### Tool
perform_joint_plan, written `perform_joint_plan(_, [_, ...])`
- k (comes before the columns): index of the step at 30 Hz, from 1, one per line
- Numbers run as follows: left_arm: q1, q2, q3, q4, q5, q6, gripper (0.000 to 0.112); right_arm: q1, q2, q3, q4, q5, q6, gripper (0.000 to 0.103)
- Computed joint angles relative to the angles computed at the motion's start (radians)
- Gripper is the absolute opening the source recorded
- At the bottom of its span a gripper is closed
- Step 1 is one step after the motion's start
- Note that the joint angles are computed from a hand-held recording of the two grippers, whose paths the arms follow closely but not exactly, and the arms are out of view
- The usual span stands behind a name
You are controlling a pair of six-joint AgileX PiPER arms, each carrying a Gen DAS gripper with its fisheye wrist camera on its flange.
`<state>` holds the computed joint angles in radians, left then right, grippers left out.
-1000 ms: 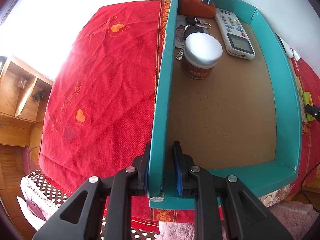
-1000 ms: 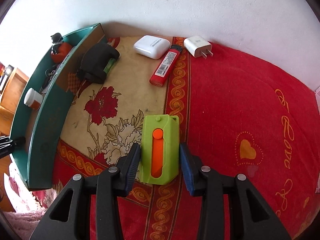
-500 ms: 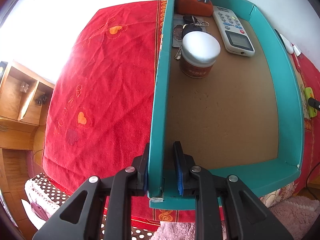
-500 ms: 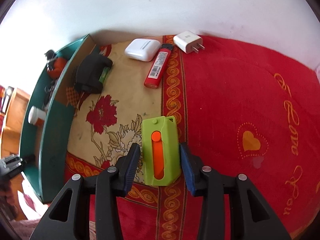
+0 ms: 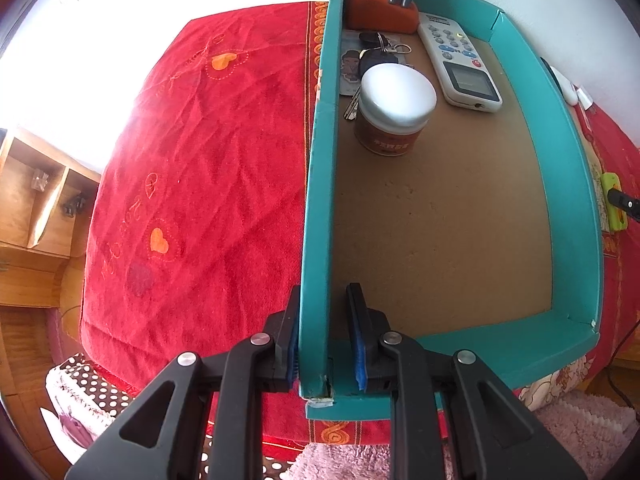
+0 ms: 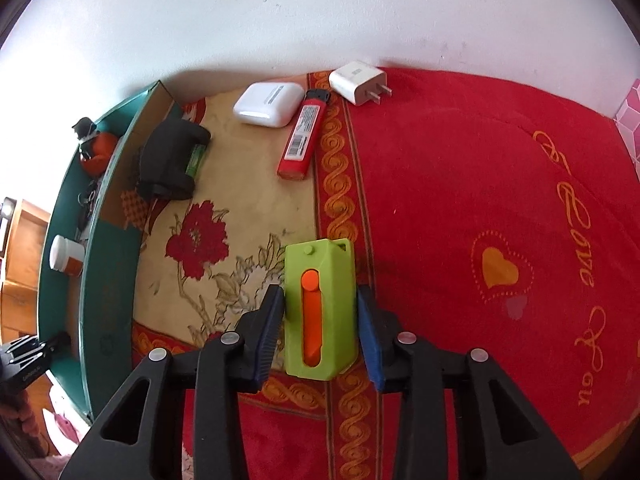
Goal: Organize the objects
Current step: 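Grasp the lime-green box with the right gripper and lift it, then carry the lime-green box into the tray and release it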
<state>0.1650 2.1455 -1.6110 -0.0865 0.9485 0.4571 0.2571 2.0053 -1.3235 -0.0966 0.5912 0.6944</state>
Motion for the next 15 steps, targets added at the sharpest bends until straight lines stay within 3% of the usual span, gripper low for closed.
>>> perform_joint_plan(15, [0.028,0.001,-0.007,-0.038,0.019,0.067,0.019,0.149,-0.006,-0.02,0.013,0.098,0.028,0.038])
